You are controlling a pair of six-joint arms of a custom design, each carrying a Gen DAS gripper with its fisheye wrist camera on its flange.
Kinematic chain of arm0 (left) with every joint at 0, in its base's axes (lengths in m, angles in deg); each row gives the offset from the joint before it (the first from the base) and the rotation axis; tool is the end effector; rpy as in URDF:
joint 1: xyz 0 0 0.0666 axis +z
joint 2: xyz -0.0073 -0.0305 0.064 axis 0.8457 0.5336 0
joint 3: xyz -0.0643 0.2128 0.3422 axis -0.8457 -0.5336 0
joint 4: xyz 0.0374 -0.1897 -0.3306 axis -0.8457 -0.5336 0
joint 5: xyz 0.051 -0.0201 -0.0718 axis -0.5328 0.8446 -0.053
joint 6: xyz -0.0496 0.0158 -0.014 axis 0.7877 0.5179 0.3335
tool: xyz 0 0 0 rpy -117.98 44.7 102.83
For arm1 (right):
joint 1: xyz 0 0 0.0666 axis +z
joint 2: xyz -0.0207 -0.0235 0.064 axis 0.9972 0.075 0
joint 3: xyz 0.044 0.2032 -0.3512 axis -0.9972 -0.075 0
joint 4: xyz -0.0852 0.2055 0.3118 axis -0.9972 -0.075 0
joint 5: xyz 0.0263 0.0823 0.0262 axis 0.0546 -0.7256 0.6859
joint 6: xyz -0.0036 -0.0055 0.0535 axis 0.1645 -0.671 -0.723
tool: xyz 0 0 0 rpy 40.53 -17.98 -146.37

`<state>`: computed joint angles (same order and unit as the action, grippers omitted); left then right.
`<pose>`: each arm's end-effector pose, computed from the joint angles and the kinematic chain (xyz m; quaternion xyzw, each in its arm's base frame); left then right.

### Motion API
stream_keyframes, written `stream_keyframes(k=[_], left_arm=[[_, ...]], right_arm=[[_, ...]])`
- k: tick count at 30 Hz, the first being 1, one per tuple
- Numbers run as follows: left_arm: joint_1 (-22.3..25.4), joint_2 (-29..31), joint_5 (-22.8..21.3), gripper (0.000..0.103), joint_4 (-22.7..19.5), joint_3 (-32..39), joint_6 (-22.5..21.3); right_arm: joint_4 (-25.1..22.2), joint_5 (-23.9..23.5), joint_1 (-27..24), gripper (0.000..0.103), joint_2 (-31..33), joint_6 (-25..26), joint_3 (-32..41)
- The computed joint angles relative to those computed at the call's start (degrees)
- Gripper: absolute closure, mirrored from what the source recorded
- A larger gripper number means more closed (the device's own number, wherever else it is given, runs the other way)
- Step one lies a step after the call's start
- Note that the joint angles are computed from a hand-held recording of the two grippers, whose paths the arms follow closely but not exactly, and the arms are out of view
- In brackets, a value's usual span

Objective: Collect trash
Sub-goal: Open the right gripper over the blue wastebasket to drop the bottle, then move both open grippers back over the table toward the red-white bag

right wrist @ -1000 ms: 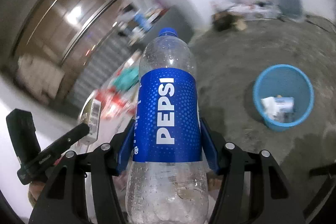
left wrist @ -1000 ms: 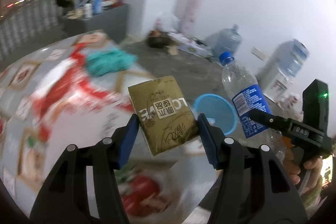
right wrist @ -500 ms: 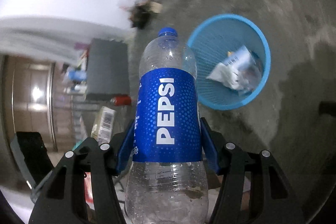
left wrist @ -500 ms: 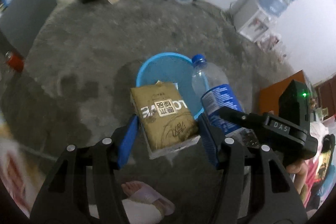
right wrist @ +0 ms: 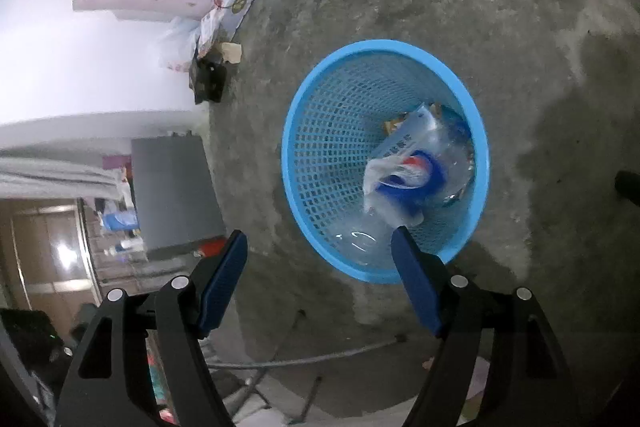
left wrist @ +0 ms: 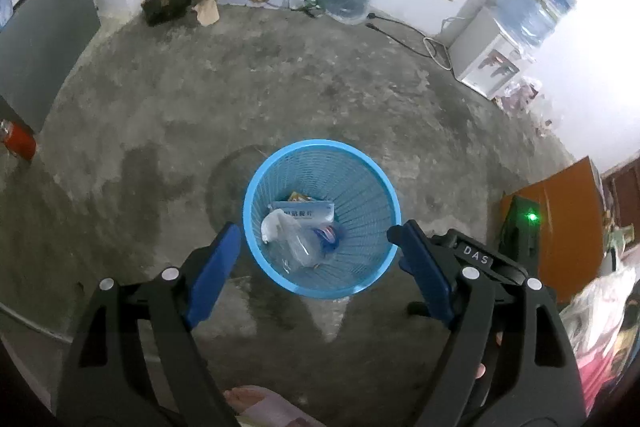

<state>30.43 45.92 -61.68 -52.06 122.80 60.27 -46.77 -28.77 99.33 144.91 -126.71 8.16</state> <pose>0.4703 -0.2496 0.5266 0.1203 0.9604 -0.1566 0.1966 0.4040 0.1114 0.3680 0.3789 0.8439 0.3579 0.1275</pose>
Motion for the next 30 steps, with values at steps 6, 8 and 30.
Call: stream_keyframes(k=[6, 8, 30], left_arm=[[0.24, -3.8, 1.06, 0.025, -0.67, -1.04, 0.17], [0.43, -5.49, 1.09, 0.025, -0.81, -1.67, 0.31], [28.64, -45.91, -1.81, 0.025, -3.47, -21.37, -4.0]], right_arm=[[-4.28, 3.56, 2.44, 0.03, -1.7, 4.31, 1.96], [-6.17, 5.74, 3.99, 0.03, -2.22, 6.06, 3.39], [-30.15, 39.91, 31.15, 0.007, 0.95, 31.07, 29.22]])
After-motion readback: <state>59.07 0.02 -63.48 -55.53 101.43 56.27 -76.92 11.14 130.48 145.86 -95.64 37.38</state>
